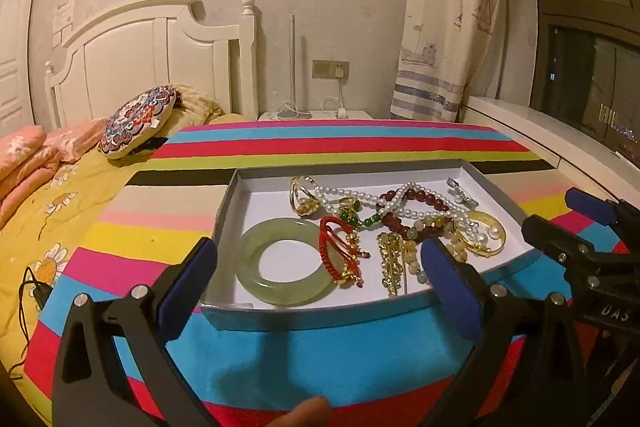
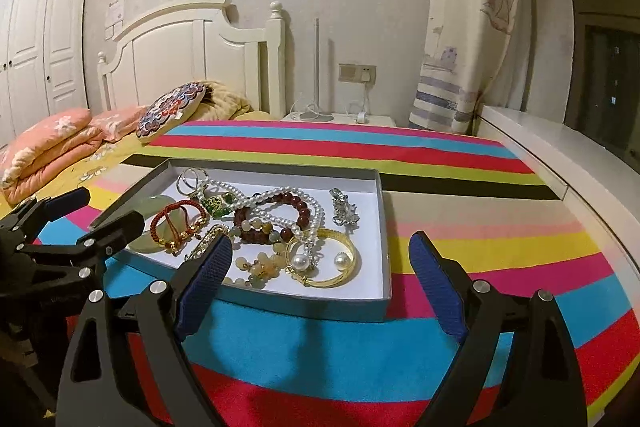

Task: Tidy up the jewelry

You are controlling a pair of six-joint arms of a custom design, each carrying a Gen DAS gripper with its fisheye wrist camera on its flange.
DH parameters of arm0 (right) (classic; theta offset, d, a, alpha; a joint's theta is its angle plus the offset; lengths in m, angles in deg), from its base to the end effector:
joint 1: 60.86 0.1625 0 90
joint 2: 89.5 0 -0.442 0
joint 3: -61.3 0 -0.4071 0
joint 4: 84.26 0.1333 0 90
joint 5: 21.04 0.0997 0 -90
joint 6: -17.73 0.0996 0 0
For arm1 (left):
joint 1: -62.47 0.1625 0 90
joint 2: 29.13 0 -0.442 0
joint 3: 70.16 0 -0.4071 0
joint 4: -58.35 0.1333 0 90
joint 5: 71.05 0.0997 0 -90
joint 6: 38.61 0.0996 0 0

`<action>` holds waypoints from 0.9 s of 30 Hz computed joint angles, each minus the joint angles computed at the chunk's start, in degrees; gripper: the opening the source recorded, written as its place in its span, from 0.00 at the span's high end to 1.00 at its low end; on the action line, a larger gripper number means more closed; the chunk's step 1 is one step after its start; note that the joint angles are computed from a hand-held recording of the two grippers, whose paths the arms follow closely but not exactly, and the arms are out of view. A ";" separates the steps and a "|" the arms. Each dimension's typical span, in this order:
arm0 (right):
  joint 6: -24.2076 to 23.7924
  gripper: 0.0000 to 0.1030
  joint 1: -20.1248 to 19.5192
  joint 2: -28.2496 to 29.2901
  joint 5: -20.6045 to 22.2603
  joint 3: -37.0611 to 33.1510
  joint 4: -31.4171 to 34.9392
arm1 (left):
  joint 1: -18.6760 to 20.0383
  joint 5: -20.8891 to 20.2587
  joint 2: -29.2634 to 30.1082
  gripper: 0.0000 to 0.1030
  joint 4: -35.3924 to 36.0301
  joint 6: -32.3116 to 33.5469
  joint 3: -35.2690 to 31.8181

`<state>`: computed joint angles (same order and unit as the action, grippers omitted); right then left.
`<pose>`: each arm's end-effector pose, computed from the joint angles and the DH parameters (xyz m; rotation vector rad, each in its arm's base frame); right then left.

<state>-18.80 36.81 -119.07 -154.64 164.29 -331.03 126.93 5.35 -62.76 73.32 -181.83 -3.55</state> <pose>0.1420 -0.5699 0.0811 0.0805 -1.8413 1.3238 -0.1605 -0.6995 0.0470 1.2770 2.3485 -0.9903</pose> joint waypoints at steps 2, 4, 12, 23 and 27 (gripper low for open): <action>0.15 0.17 -0.06 -0.20 0.16 0.48 0.05 | -0.09 -0.08 0.07 0.02 0.17 0.00 -0.09; 0.67 0.17 -0.21 -0.44 0.34 0.76 0.29 | -0.13 -0.07 -0.02 0.02 -0.21 0.41 0.23; 1.91 0.17 -0.47 -0.95 0.30 1.32 1.44 | -0.49 -0.35 -0.63 0.02 -2.17 2.42 2.13; 1.93 0.17 -0.44 -1.11 -0.27 1.18 3.63 | -0.58 -0.69 -0.43 0.02 -2.20 2.64 1.97; 1.86 0.17 -0.38 -1.03 -0.52 1.17 3.64 | -0.60 -0.82 -0.56 0.02 -2.66 2.91 2.39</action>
